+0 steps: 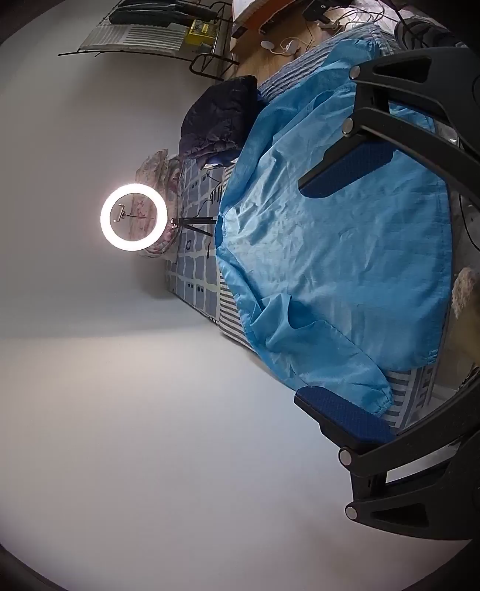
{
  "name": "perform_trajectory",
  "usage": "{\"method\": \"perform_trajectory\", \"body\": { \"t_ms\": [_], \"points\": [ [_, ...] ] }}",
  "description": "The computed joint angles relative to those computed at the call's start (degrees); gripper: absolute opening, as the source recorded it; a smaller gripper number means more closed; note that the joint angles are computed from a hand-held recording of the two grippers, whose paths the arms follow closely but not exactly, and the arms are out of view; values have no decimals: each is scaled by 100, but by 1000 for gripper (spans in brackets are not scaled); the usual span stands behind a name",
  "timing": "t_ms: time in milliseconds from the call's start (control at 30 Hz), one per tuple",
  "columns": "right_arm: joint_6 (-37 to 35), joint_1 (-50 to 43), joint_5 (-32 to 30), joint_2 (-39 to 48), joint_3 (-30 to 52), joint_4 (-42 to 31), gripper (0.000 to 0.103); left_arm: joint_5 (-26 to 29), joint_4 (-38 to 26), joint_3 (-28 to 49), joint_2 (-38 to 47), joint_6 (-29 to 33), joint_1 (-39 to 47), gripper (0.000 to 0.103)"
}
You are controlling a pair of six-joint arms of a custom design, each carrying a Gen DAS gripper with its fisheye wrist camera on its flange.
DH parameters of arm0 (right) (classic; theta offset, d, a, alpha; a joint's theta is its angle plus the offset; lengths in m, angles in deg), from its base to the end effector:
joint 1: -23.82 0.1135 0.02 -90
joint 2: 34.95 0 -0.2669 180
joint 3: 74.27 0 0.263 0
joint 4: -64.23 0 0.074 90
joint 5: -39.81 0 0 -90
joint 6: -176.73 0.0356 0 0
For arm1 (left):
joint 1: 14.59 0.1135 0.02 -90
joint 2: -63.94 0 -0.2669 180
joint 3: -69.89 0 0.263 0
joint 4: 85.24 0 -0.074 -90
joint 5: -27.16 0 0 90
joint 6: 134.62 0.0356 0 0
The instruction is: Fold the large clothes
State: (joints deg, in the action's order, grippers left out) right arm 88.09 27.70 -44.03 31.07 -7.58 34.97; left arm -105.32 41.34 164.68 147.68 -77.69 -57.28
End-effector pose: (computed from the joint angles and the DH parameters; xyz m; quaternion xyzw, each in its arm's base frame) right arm 0.2702 0.0145 0.3081 0.0085 0.8590 -0.0228 0.5115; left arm 0.2538 -0.2014 0.3617 -0.0743 0.8620 0.0305 0.5006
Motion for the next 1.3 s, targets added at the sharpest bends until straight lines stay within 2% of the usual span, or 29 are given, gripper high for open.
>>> {"method": "perform_trajectory", "body": {
  "t_ms": [133, 167, 233, 333, 367, 500, 733, 1300],
  "points": [
    [12, 27, 47, -12, -3, -2, 103, 183, 183, -204, -159, 213, 152, 103],
    [15, 31, 53, -11, 2, -11, 103, -274, -103, 53, 48, 102, -96, 103],
    [16, 39, 75, -6, 13, -25, 103, -437, -286, 175, 134, -29, -197, 103],
    [42, 177, 187, 17, 54, 1, 103, -216, -353, 322, 136, 13, -60, 103],
    [46, 176, 188, 26, 53, 9, 103, -155, -172, 156, 61, 173, -24, 103],
    [32, 150, 154, -21, 17, 39, 103, -109, -91, 65, -11, 237, 43, 103],
    [76, 114, 108, 40, 276, -130, 103, -126, -32, 27, -34, 270, 53, 103],
    [93, 69, 74, -61, 182, -79, 103, -329, -282, 376, 78, 188, -110, 103]
  ]
}}
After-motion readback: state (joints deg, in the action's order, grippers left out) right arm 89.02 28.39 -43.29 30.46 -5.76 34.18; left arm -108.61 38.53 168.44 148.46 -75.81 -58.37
